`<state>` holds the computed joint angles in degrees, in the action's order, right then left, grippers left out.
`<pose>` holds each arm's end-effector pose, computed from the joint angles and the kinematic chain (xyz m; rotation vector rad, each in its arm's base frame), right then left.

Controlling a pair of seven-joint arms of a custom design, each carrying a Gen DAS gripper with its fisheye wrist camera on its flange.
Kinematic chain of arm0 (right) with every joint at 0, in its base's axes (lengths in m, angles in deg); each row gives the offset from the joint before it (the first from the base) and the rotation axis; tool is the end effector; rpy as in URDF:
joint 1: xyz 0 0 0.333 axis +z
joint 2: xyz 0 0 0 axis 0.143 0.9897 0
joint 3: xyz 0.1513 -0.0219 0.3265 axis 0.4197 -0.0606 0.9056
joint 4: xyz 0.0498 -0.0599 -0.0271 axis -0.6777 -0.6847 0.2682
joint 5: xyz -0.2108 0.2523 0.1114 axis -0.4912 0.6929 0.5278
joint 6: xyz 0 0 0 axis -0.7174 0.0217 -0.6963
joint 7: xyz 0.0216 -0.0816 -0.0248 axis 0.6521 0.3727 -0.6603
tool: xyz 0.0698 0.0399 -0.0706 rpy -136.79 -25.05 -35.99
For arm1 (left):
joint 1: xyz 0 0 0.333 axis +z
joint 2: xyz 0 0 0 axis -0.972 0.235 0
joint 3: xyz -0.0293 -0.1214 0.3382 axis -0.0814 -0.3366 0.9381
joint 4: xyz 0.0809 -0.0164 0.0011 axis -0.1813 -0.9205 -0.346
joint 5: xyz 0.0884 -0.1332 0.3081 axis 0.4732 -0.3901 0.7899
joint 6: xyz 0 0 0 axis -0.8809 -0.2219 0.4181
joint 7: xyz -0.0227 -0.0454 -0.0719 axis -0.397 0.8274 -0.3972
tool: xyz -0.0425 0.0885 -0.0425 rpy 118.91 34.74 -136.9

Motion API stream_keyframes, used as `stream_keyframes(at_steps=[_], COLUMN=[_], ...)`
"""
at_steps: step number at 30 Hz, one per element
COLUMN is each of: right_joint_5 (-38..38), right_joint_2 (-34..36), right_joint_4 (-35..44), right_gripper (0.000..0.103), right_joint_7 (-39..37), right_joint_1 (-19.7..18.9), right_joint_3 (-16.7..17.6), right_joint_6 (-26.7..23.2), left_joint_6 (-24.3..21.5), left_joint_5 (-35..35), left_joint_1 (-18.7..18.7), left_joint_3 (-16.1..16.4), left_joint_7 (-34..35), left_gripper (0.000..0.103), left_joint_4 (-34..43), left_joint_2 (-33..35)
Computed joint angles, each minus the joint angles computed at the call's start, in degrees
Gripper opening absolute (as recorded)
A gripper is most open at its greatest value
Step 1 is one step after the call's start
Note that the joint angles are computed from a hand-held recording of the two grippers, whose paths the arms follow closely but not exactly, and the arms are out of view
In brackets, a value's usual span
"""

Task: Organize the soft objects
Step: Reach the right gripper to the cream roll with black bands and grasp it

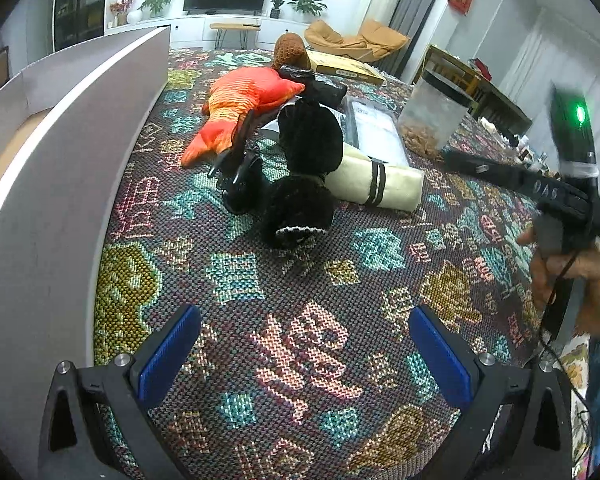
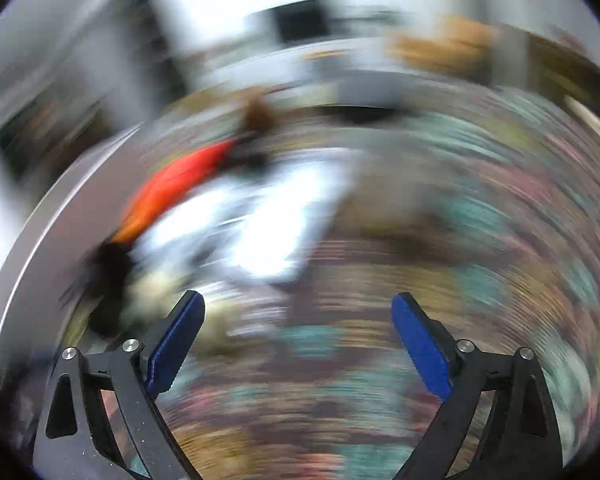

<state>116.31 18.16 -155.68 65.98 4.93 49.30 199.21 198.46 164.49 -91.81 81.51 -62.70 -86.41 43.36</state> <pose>0.7433 0.0624 0.3523 -2.3164 0.7042 -0.1019 0.5068 -0.2555 0.3162 -2.2622 1.4111 -0.7660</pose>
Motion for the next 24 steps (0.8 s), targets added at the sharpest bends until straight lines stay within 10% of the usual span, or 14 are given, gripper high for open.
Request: stream_keyframes(at_steps=[4,6,12,16,20,24], right_joint_5=[-8.89,-15.00,-16.29,-15.41,-16.20,-15.18], right_joint_2=[-1.18,0.47,0.23,1.68,2.86,0.03], right_joint_4=[-3.25,-0.64,3.64,7.63,8.26,2.87], right_gripper=[0.087,0.042,0.006,0.008,0.013,0.059], right_joint_7=[-8.07,-4.55,4.52,11.15,16.29,8.96], right_joint_1=[6.87,10.25,6.99,3.40,1.92,0.63], right_joint_3=[-1.00,-3.67,-3.97,-5.75,-7.47,-4.01], right_joint_6=[4.33,1.92,-8.97,-14.78,-9.51,-6.78], left_joint_6=[0.10,0.04,0.03,-2.10,-7.46,-1.59], left_joint_5=[-0.75,-0.83,1.19,-3.00,-12.03,-11.82], left_joint_1=[-0.06,-0.09,0.34,0.12,-1.69,-1.79], left_joint_3=[0.03,0.05,0.28,0.20,1.66,4.71], left_joint_7=[0.69,0.77,-2.33,5.28,16.21,16.57], left_gripper=[0.103,0.103,0.103,0.103,0.103,0.091], left_joint_4=[-0.32,-0.93,-0.85,4.31,10.16,13.03], left_joint_2=[-0.29,-0.68,-0.40,3.11,6.88,9.23])
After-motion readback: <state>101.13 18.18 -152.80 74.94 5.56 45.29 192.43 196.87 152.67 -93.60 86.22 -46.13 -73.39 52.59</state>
